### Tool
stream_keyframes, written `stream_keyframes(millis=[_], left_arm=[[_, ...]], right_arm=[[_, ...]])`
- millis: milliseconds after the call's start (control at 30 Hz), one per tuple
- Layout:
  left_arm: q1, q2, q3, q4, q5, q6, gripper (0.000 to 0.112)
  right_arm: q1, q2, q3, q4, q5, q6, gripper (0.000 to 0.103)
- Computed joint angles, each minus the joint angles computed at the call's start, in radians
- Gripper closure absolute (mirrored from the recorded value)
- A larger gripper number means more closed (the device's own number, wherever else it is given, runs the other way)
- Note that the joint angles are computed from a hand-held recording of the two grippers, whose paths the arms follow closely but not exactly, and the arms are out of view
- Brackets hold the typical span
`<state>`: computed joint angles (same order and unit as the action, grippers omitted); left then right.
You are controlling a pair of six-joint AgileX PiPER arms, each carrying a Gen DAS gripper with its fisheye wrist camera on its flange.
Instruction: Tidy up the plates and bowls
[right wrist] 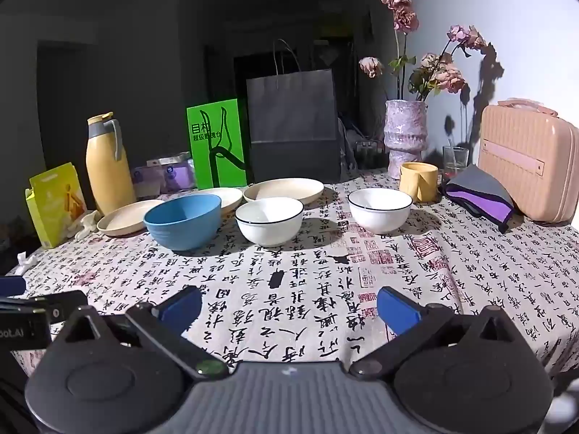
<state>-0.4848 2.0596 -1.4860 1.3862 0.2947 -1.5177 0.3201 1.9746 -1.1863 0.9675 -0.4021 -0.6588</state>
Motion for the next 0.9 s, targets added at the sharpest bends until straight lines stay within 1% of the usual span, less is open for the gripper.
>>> stream_keyframes(millis=[67,100,133,167,200,233,267,300,333,467,767,900], left_arm=[[0.011,0.006,-0.010,-0.049,-0.020,0.039,0.009],[0.017,0.008,-0.009,-0.031,-0.031,0.017,0.009],[0.023,0.003,0.003,0.027,-0.039,-0.043,0.009],[0.018,0.001,0.010,0.061,-0.032,-0.076,0.009],[0.023,0.000,0.011,0.056,-0.033,-0.069,0.009],[0.026,-0.005,0.010,0.034,-0.035,-0.045,0.009],[0.012,-0.008,0.016,0.053,-0.015,-0.060,0.009],[0.013,-0.009,0.019,0.058,-0.017,-0.070,0.009],[0.001,-0.009,0.026,0.087,-0.003,-0.105,0.009],[0.006,-0.009,0.031,0.094,-0.016,-0.121,0.009],[0.025,-0.004,0.058,0.253,-0.036,-0.308,0.009],[0.040,-0.008,0.078,0.342,-0.046,-0.423,0.009]], right_arm=[[-0.001,-0.001,0.001,0.011,0.006,-0.009,0.000],[-0.001,-0.001,0.001,0.019,0.008,-0.015,0.000],[-0.001,-0.002,0.001,0.030,0.010,-0.024,0.000],[0.000,-0.003,0.000,0.044,0.012,-0.036,0.000],[0.002,-0.004,-0.001,0.062,0.014,-0.054,0.000],[0.003,-0.005,0.002,0.055,0.014,-0.048,0.000],[-0.003,-0.014,0.009,0.008,0.014,-0.002,0.000],[-0.002,-0.011,0.008,-0.006,0.011,0.011,0.000],[-0.007,-0.029,0.038,-0.053,0.006,0.064,0.000],[-0.004,-0.024,0.034,-0.047,0.005,0.064,0.000],[-0.001,-0.002,0.002,-0.012,0.031,0.024,0.000],[-0.003,-0.001,0.008,-0.055,0.030,0.067,0.000]])
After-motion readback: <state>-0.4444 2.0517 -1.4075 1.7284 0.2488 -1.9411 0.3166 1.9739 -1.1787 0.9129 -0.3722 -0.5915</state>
